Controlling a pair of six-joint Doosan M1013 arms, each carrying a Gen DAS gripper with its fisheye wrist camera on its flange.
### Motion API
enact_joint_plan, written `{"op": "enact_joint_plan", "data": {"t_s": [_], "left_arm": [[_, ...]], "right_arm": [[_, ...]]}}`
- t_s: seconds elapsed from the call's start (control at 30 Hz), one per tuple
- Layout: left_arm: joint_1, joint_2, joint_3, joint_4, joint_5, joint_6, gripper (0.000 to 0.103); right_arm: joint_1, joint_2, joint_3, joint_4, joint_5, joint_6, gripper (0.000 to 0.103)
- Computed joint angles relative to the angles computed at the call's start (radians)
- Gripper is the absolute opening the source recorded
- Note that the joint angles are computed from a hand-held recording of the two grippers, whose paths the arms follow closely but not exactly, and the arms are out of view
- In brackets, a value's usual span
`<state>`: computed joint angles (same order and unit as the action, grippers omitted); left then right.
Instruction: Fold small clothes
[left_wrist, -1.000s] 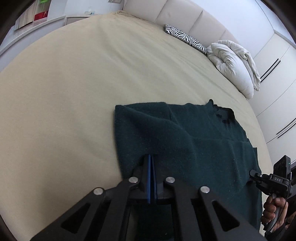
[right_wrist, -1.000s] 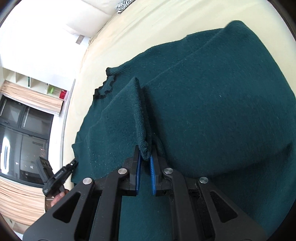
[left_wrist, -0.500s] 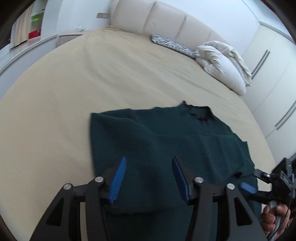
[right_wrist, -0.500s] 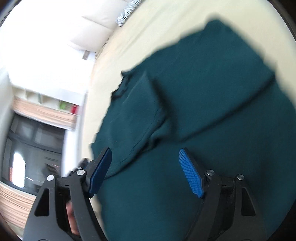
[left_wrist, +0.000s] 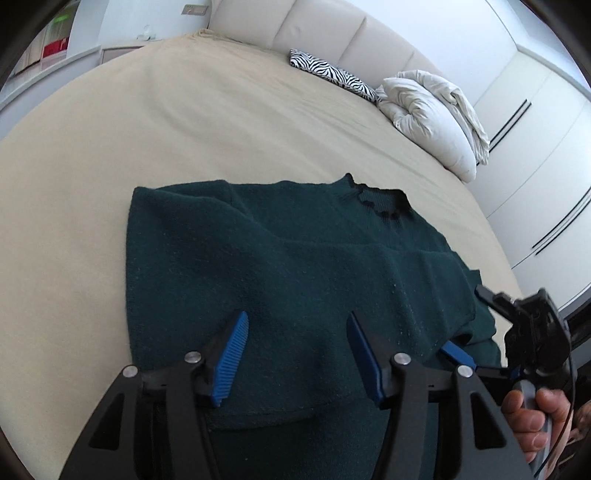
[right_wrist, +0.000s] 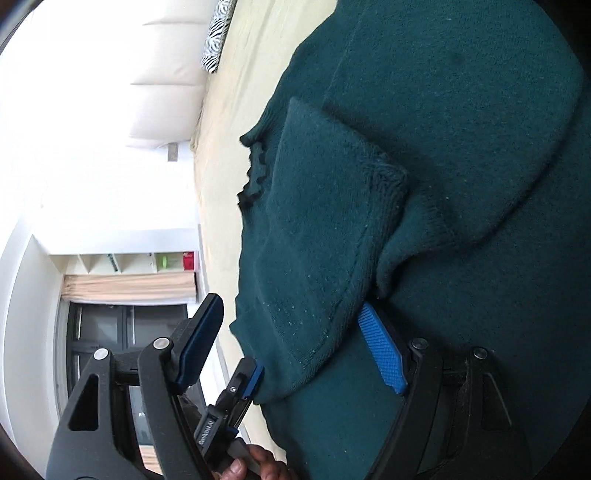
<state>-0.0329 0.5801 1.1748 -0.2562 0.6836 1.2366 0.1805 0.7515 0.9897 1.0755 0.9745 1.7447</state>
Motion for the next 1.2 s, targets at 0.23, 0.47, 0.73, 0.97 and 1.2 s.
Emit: {"op": "enact_joint_plan", "data": {"t_s": [0.23,0.47,0.73,0.97,1.2], "left_arm": [[0.003,-0.001,0.002,-0.008,-0.001,0.003,0.059],[0.006,-0.005,0.011,-0.031,-0.015,0.015,0.06],[0.012,-0.006,0.015,-0.062,-0.022,0.031,0.062],[0.014,-0.008,0.021,-0.085,-0.027,0.052,0.063],[0.014,-0.007,0.019,-0.083,-0.024,0.051,0.064]], "right_arm": [[-0.007,-0.069,0.091,-0.128,-0.122,0.084,0.063],[-0.013,-0.063,0.071,-0.207,-0.016,0.078,0.022],[-0.01,-0.035,0.019,-0.289,0.001,0.126,0.008],[-0.006,-0.026,-0.026,-0.328,0.043,0.148,0.012],[-0.005,-0.015,-0.04,-0.338,0.059,0.138,0.012]]}}
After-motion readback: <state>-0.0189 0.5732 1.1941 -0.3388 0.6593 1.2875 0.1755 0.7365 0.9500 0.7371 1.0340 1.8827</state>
